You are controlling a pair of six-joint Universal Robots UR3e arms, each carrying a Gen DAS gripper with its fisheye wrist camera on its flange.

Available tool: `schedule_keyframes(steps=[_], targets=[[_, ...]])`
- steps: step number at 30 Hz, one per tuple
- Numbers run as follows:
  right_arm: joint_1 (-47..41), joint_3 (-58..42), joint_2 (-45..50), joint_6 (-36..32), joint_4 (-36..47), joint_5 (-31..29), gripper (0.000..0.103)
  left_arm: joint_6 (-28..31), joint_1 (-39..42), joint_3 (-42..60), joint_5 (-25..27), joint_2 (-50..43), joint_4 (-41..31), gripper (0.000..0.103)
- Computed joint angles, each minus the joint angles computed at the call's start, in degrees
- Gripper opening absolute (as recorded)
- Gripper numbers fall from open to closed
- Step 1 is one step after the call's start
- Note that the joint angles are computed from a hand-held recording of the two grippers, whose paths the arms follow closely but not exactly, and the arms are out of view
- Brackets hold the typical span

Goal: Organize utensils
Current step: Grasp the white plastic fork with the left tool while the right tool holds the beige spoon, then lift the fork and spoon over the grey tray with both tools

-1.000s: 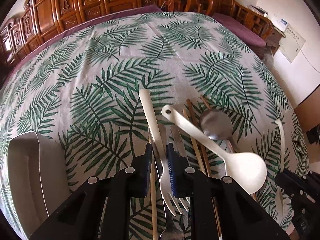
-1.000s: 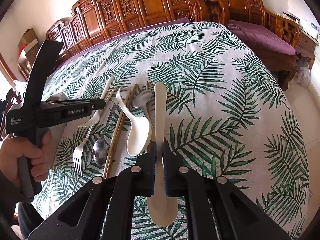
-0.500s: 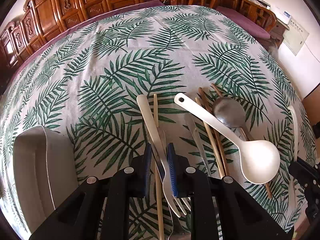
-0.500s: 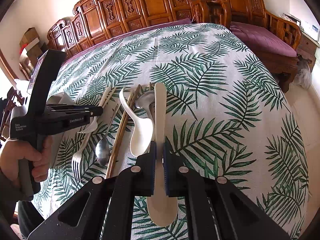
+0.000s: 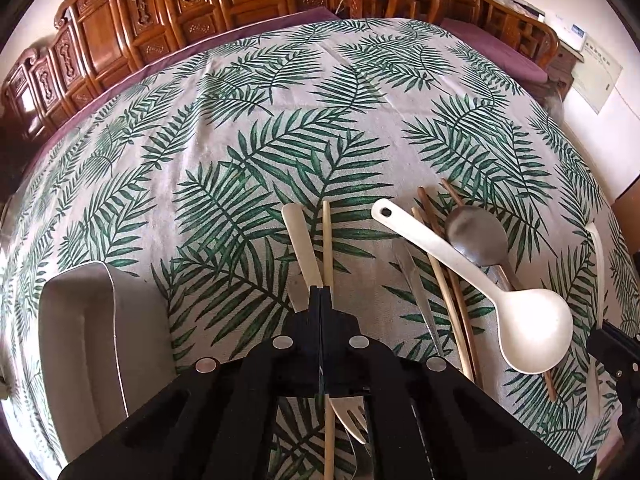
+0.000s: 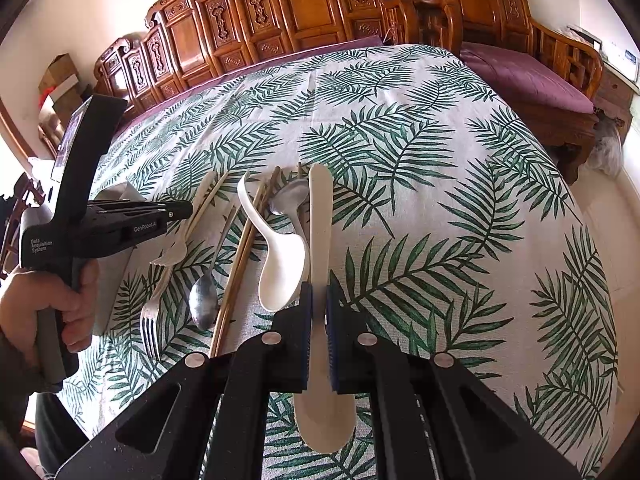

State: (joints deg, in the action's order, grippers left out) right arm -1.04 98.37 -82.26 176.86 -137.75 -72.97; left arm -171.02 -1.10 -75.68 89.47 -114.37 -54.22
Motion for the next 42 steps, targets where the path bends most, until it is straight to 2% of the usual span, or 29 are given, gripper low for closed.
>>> schedule_keyframes(steps=[6,12,16,21,23,24,25,31,36,38,42], targets=[[-0.25,0.23,0.01,-0.01,-0.08,0.20,0.008,-0.44,0.94,2.40,-0.76,-1.48,-2.73,0.000],[-0.53,0.53,0.11,-0.01,-0.29,0.19,0.008,-0.17,1.23,1.48,-3.38,-0.54,-2.09,0.002],[-0.65,0.63,0.31,-0.12,-0.29,0.08,0.008,0.57,0.56,1.38,-4.51,-0.21,-1.35,0.011],[-0.69,0.74,0.29,-0.08,-0.32,0.09,0.008,0.58,-0.03,2.41,-4.90,-0.99,-2.07,0.014],[-0.67,0.78,0.27,-0.11,-0.39,0.01,0.008,0.35,0.08,1.94,-5.25,-0.83,-1.57,0.020],[-0.70,0.80,0.30,-0.10,-0.40,0.06,0.008,0.22,0.19,1.80,-5.47,-0.80,-1.39,0.029],[-0.74,0.81,0.34,-0.14,-0.39,0.09,0.008,0.00,0.29,1.77,-5.68,-0.80,-1.32,0.032],[-0.61,0.42,0.66,-0.17,-0.24,-0.06,0.008,-2.01,0.20,3.81,-6.12,-2.08,-4.10,0.032],[-0.57,0.47,0.61,-0.07,-0.29,-0.07,0.008,-3.09,-1.23,4.08,-2.88,-2.30,-4.28,0.032],[-0.61,0.46,0.57,-0.17,-0.28,-0.06,0.008,-2.56,-1.90,3.30,-1.62,-1.77,-3.41,0.013],[-0.49,0.47,0.43,-0.29,-0.23,-0.04,0.008,-1.57,-2.13,1.65,-1.10,-0.56,-2.21,0.006]])
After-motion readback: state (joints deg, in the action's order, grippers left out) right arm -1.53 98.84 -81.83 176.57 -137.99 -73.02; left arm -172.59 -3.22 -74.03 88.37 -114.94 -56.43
